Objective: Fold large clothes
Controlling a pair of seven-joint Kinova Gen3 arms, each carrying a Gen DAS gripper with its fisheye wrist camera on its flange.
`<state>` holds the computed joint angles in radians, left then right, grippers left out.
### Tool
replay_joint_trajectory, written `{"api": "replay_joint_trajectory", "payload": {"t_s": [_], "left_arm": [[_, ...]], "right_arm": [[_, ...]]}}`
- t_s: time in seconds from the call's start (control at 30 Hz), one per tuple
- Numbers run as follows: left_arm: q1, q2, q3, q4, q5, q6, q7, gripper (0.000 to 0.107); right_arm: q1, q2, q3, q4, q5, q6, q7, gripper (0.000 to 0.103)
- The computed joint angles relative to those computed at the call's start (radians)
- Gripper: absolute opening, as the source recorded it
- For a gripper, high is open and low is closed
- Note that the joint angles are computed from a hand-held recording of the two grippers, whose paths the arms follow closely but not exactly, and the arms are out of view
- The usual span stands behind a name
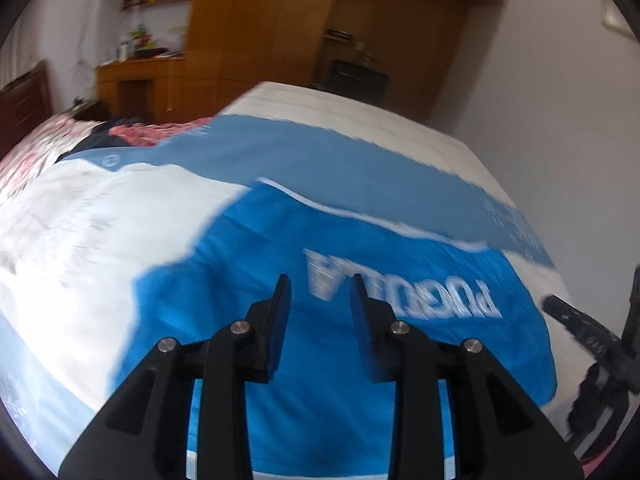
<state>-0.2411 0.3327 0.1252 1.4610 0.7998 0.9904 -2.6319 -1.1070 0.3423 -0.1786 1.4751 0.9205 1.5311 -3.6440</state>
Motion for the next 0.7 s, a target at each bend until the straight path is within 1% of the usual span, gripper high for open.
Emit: {"api": "replay_joint_trajectory", "payload": {"t_s": [0.03,0.07,0.1,0.13,0.2,0.23,0.27,0.4,0.5,0.53,0.57,0.6,0.63,0.67,0.7], "left_arm": [[0.018,-0.017,0.002,0.039,-0.006,-0.040,-0.022,0.029],[0.029,-0.021,0.005,0.060,-0.013,-0.065,-0.029,0.029],[0.044,-0.018,0.008,0.078,-0.026,-0.078,-0.038,0.027],[0.044,-0.011,0.012,0.091,-0.025,-0.079,-0.057,0.026],[0.059,0.007,0.017,0.119,-0.038,-0.117,-0.091,0.026],[0.057,0.013,0.024,0.135,-0.035,-0.135,-0.120,0.026],[0.052,0.021,0.029,0.144,-0.030,-0.145,-0.145,0.026],[0.055,0.057,0.039,0.135,-0.057,-0.154,-0.174,0.027],[0.047,0.060,0.055,0.168,-0.054,-0.198,-0.218,0.027],[0.051,0.063,0.051,0.164,-0.059,-0.196,-0.211,0.027],[0.053,0.067,0.048,0.154,-0.067,-0.185,-0.195,0.027],[0.053,0.073,0.044,0.136,-0.076,-0.162,-0.169,0.027],[0.052,0.073,0.041,0.122,-0.089,-0.143,-0.134,0.027],[0.058,0.065,0.028,0.118,-0.092,-0.134,-0.116,0.025],[0.046,0.052,0.030,0.120,-0.082,-0.119,-0.115,0.023]], "right_arm": [[-0.010,0.038,0.012,-0.029,0.006,0.005,0.010,0.014],[-0.002,0.059,0.005,-0.040,0.011,-0.006,0.005,0.013],[0.017,0.068,-0.013,-0.033,0.018,-0.034,-0.016,0.012],[0.022,0.067,-0.013,-0.014,0.022,-0.064,-0.039,0.011],[0.023,0.083,0.019,-0.002,0.002,-0.116,-0.048,0.011],[0.009,0.093,0.036,-0.004,-0.008,-0.126,-0.050,0.011],[0.009,0.099,0.040,-0.001,-0.013,-0.136,-0.048,0.011],[0.021,0.124,0.050,-0.005,-0.057,-0.174,0.003,0.010],[0.025,0.111,0.061,0.025,-0.072,-0.222,-0.009,0.009],[0.021,0.103,0.070,0.038,-0.075,-0.240,-0.016,0.009],[0.029,0.095,0.062,0.048,-0.075,-0.251,-0.018,0.009],[0.049,0.082,0.037,0.058,-0.069,-0.259,-0.017,0.008],[0.053,0.064,0.029,0.078,-0.067,-0.280,-0.033,0.008],[0.050,0.033,0.030,0.110,-0.059,-0.316,-0.065,0.009],[0.028,-0.002,0.045,0.136,-0.056,-0.337,-0.090,0.009]]}}
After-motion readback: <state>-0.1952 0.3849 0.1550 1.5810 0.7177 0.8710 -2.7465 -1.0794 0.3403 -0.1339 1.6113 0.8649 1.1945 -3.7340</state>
